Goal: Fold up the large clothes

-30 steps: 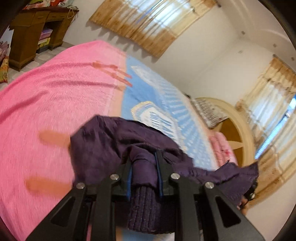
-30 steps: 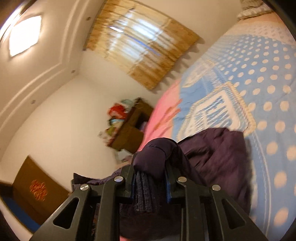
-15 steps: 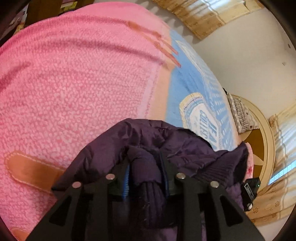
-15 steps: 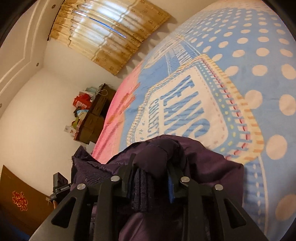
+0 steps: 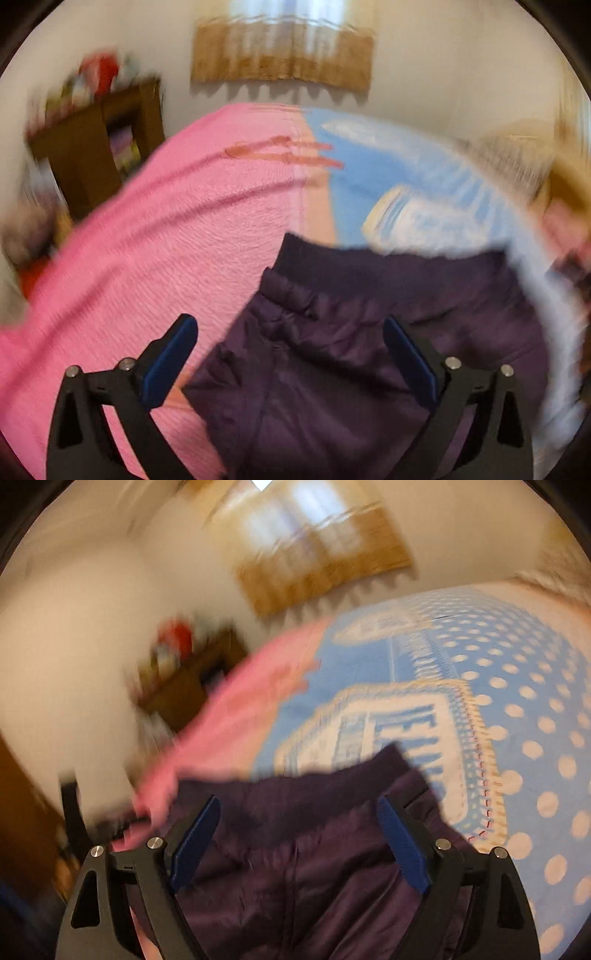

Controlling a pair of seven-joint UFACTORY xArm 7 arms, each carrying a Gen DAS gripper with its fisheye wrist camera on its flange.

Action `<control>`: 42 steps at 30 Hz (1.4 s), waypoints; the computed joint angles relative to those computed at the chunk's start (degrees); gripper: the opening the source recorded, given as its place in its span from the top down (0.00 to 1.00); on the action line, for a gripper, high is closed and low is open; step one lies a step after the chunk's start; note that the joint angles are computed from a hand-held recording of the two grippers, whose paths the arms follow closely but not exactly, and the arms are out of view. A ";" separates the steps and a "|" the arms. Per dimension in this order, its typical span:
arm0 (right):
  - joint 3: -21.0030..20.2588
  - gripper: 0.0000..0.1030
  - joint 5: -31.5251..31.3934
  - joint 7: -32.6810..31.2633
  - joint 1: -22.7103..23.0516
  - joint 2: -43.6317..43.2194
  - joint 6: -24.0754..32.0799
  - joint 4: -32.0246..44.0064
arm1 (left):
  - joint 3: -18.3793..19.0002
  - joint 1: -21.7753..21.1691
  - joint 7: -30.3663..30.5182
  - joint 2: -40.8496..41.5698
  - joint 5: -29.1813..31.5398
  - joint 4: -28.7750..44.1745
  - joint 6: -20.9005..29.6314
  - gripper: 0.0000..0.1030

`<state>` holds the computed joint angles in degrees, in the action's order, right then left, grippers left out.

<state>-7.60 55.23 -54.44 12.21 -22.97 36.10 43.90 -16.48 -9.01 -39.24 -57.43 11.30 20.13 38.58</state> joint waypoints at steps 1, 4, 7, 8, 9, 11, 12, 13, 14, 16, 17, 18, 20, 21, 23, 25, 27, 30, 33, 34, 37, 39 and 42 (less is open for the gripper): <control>1.66 0.16 -3.45 1.06 0.47 -0.29 -2.10 -1.05 | -0.64 0.49 0.54 2.10 0.79 0.58 -0.48 0.09; 7.01 0.33 -12.56 4.96 0.05 2.39 -4.11 -2.39 | -1.45 0.29 0.93 5.16 1.94 0.01 -0.45 0.16; 11.00 0.69 -21.62 8.55 0.27 3.78 -13.25 -5.83 | -0.75 -1.22 1.26 4.22 2.10 -1.84 -1.78 0.40; 10.65 0.72 -22.15 8.83 0.99 3.69 -14.44 -6.44 | -0.87 -1.20 1.48 3.98 2.58 -2.10 -2.58 0.46; 9.57 0.76 -22.02 8.48 1.88 3.08 -15.16 -7.06 | -1.67 -1.35 1.81 3.24 3.38 -2.27 -2.52 0.62; 7.63 0.82 -21.97 8.15 3.82 1.98 -15.91 -7.53 | -3.69 -1.14 1.70 2.67 4.88 -1.74 -2.04 0.77; 6.71 0.86 -21.68 7.91 4.94 0.84 -17.08 -8.19 | -5.29 -0.46 1.24 2.83 6.07 -1.12 -1.43 0.82; 6.43 0.86 -22.03 8.55 5.66 0.07 -18.12 -8.47 | -6.00 0.14 0.66 3.14 6.88 -0.60 -1.48 0.85; 5.71 0.86 -22.07 8.71 6.58 -0.81 -19.16 -8.87 | -6.56 0.53 -0.25 2.09 7.64 -0.51 -1.51 0.86; 4.86 0.86 -22.55 9.82 8.12 -1.92 -20.97 -8.80 | -6.86 2.04 -1.98 1.86 8.85 -0.14 -2.86 0.88; 4.86 0.86 -23.38 10.58 8.54 -2.03 -22.05 -8.73 | -6.42 2.36 -2.46 1.41 9.05 -0.02 -3.38 0.88; 4.85 0.86 -24.63 11.43 8.64 -2.03 -22.23 -8.39 | -5.99 2.59 -2.87 0.86 9.08 0.18 -3.70 0.88; 3.46 0.86 -25.18 12.37 9.93 -1.47 -22.31 -7.68 | -6.06 3.02 -2.71 1.38 9.61 0.76 -4.12 0.88; 2.20 0.86 -24.77 12.23 10.88 -0.90 -21.61 -7.00 | -6.23 3.23 -2.37 1.81 10.08 0.88 -4.31 0.88; 1.82 0.85 -26.26 12.96 10.04 0.62 -17.48 -5.63 | -6.71 3.60 -2.17 3.40 10.54 1.05 -4.04 0.88; 3.05 0.71 -27.97 14.35 8.12 1.67 -16.12 -5.44 | -6.38 3.29 -1.90 5.05 10.45 0.96 -3.78 0.83; 2.93 0.50 -27.88 14.52 7.48 2.66 -13.60 -4.46 | -6.51 3.68 -2.40 6.27 10.54 1.46 -2.46 0.69; 6.18 0.50 -32.07 16.78 4.56 3.97 -13.21 -3.27 | -6.44 3.52 -3.08 6.13 11.02 2.06 -0.75 0.44; 9.95 0.57 -39.96 22.12 1.41 8.34 -9.65 0.47 | -6.01 3.05 -2.37 7.49 11.72 3.00 -0.44 0.36; 10.87 0.70 -42.51 22.82 0.92 9.49 -9.48 0.94 | -5.84 2.59 -1.70 8.30 11.85 3.10 -0.27 0.52; 12.12 0.92 -46.60 25.57 0.37 8.63 -14.54 -1.36 | -7.03 1.73 -1.34 8.92 13.07 2.75 0.31 0.88; 10.80 0.97 -44.80 24.16 1.86 5.56 -20.10 -4.68 | -8.41 1.53 -3.12 4.97 14.91 1.20 -0.47 0.91; 8.09 1.00 -43.22 22.74 4.33 1.90 -25.02 -7.52 | -9.79 1.62 -5.22 -0.94 16.56 -0.19 -1.06 0.91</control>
